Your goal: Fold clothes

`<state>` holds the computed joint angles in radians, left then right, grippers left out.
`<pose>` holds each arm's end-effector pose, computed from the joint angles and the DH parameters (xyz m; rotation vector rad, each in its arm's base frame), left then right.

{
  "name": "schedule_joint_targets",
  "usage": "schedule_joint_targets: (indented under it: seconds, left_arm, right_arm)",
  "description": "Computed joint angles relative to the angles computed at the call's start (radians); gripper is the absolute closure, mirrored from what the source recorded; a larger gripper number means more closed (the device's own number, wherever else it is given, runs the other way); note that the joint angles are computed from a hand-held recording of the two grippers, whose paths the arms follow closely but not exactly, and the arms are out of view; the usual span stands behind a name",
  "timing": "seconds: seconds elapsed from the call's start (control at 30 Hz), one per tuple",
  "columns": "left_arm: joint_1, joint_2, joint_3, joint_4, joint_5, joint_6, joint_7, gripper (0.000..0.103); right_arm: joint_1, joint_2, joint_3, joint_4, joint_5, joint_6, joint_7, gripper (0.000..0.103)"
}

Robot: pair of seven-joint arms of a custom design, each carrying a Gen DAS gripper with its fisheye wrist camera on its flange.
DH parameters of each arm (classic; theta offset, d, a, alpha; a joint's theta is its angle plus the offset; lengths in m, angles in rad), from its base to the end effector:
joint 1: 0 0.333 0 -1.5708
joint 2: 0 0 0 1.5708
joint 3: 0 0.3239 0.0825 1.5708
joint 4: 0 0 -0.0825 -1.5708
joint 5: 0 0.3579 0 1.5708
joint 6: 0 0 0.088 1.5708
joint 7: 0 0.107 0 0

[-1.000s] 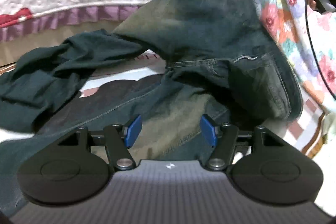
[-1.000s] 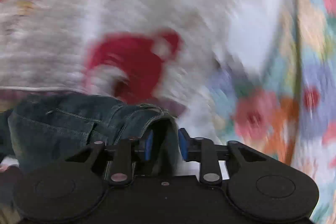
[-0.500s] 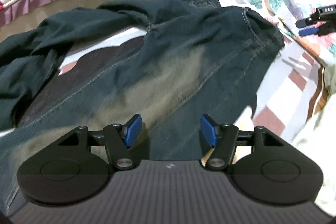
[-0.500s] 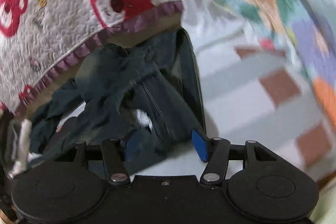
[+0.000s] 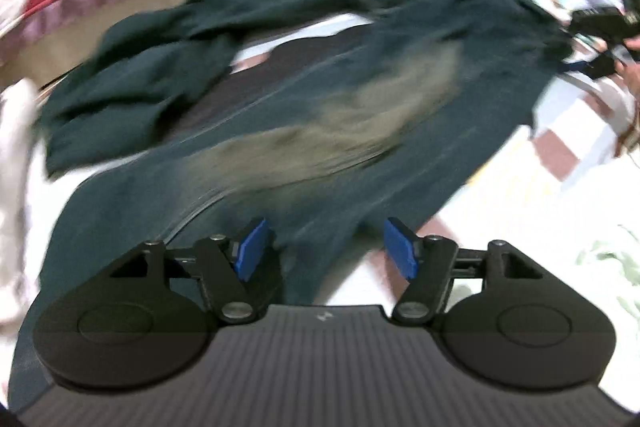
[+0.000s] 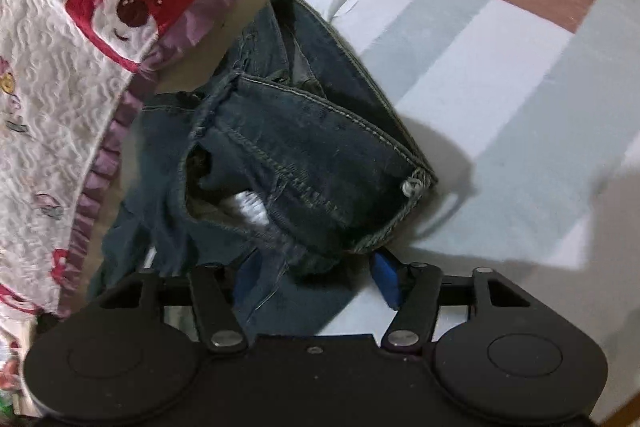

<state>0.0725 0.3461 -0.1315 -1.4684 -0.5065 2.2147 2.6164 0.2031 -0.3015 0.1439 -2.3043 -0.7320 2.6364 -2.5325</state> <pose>0.6766 -0.0412 0.5455 -0.9677 2.6131 -0.8556 0.4384 0.1831 0.5496 -0.3314 2.3160 -0.3052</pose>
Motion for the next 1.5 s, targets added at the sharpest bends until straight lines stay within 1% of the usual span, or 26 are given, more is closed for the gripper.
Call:
schedule_joint_targets:
  seconds: [0.13, 0.27, 0.33, 0.37, 0.4, 0.47, 0.5, 0.53, 0.6, 0.63, 0.67, 0.7, 0.77, 0.87, 0.93, 1.0, 1.03, 1.13, 1.2, 1.23, 1.3, 1.33, 1.37, 1.4, 1.47, 1.5]
  left_arm:
    - [0.026, -0.054, 0.015, -0.099, -0.028, 0.081, 0.048, 0.029]
    - [0.016, -0.052, 0.033, -0.152, -0.001, 0.183, 0.007, 0.029]
    - [0.011, -0.051, 0.03, -0.178, -0.004, 0.254, 0.006, 0.029]
    - [0.005, -0.047, 0.03, -0.184, 0.009, 0.281, 0.003, 0.029]
    - [-0.009, -0.039, 0.041, -0.177, 0.053, 0.281, -0.022, 0.029]
    - [-0.05, -0.001, 0.088, -0.089, 0.211, 0.173, -0.162, 0.031]
    - [-0.052, 0.016, 0.098, -0.043, 0.238, 0.118, -0.228, 0.038]
    - [-0.04, 0.027, 0.093, -0.006, 0.229, 0.072, -0.267, 0.043]
    - [-0.003, 0.048, 0.07, 0.055, 0.183, -0.001, -0.281, 0.069]
    - [0.005, 0.05, 0.064, 0.059, 0.176, 0.004, -0.277, 0.073]
    - [0.005, 0.045, 0.061, 0.047, 0.178, 0.033, -0.274, 0.08]
    - [0.005, 0.04, 0.061, 0.033, 0.181, 0.062, -0.272, 0.083]
    - [0.009, 0.034, 0.059, 0.014, 0.183, 0.1, -0.264, 0.083]
    - [0.037, 0.069, 0.044, 0.074, 0.142, 0.016, -0.253, 0.081]
    - [0.052, 0.088, 0.031, 0.104, 0.112, -0.032, -0.234, 0.074]
    - [0.06, 0.104, 0.02, 0.13, 0.098, -0.079, -0.198, 0.054]
    - [0.058, 0.103, 0.021, 0.126, 0.102, -0.087, -0.189, 0.051]
    - [0.049, 0.106, 0.027, 0.117, 0.106, -0.095, -0.191, 0.048]
    - [0.054, 0.12, 0.024, 0.132, 0.088, -0.102, -0.199, 0.047]
    - [0.062, 0.13, 0.016, 0.147, 0.069, -0.114, -0.186, 0.047]
    - [0.078, 0.149, 0.0, 0.177, 0.032, -0.135, -0.155, 0.047]
    - [0.085, 0.156, -0.011, 0.188, 0.012, -0.139, -0.126, 0.047]
    - [0.086, 0.158, -0.017, 0.191, -0.002, -0.139, -0.11, 0.047]
    - [0.082, 0.151, -0.017, 0.184, -0.009, -0.133, -0.111, 0.047]
    - [0.076, 0.157, -0.023, 0.199, -0.023, -0.153, -0.115, 0.047]
    - [0.062, 0.164, -0.026, 0.208, -0.017, -0.141, -0.108, 0.047]
  right_arm:
    - [-0.029, 0.01, 0.015, 0.013, -0.061, -0.028, 0.079, 0.036]
    - [-0.029, 0.01, 0.011, 0.026, -0.074, -0.076, 0.094, 0.036]
    - [-0.031, 0.003, 0.026, 0.041, -0.113, -0.128, 0.106, 0.058]
    - [-0.027, -0.003, 0.025, 0.052, -0.126, -0.145, 0.088, 0.081]
    - [-0.024, -0.008, 0.025, 0.063, -0.14, -0.161, 0.07, 0.085]
    - [-0.022, -0.024, 0.03, 0.093, -0.189, -0.185, 0.028, 0.088]
    - [-0.02, -0.029, 0.033, 0.119, -0.216, -0.199, -0.017, 0.091]
    - [-0.016, -0.031, 0.034, 0.146, -0.229, -0.215, -0.07, 0.092]
    - [0.0, -0.033, 0.044, 0.205, -0.208, -0.294, -0.176, 0.093]
    - [0.005, -0.038, 0.057, 0.227, -0.2, -0.349, -0.201, 0.093]
    - [0.009, -0.048, 0.08, 0.239, -0.197, -0.419, -0.195, 0.093]
    - [0.014, -0.06, 0.101, 0.242, -0.197, -0.478, -0.174, 0.093]
    - [0.035, -0.091, 0.126, 0.207, -0.175, -0.568, -0.126, 0.094]
    - [0.079, -0.116, 0.104, 0.143, -0.062, -0.644, -0.132, 0.094]
    - [0.101, -0.132, 0.079, 0.082, 0.0, -0.614, -0.094, 0.094]
    - [0.104, -0.145, 0.074, 0.043, 0.009, -0.584, -0.044, 0.093]
    - [0.103, -0.15, 0.074, 0.027, 0.008, -0.57, -0.018, 0.093]
    - [0.098, -0.166, 0.066, -0.003, -0.012, -0.527, 0.011, 0.091]
    - [0.091, -0.169, 0.065, -0.012, -0.021, -0.506, 0.025, 0.086]
    - [0.084, -0.165, 0.076, -0.01, -0.031, -0.5, 0.061, 0.085]
    - [0.063, -0.168, 0.115, -0.025, -0.096, -0.475, 0.194, 0.082]
    - [0.06, -0.169, 0.124, -0.03, -0.115, -0.469, 0.239, 0.079]
    - [0.061, -0.166, 0.121, -0.034, -0.122, -0.463, 0.263, 0.069]
    - [0.063, -0.159, 0.115, -0.037, -0.12, -0.462, 0.27, 0.063]
    - [0.066, -0.148, 0.098, -0.045, -0.115, -0.452, 0.285, 0.055]
    - [0.066, -0.147, 0.081, -0.055, -0.106, -0.434, 0.292, 0.056]
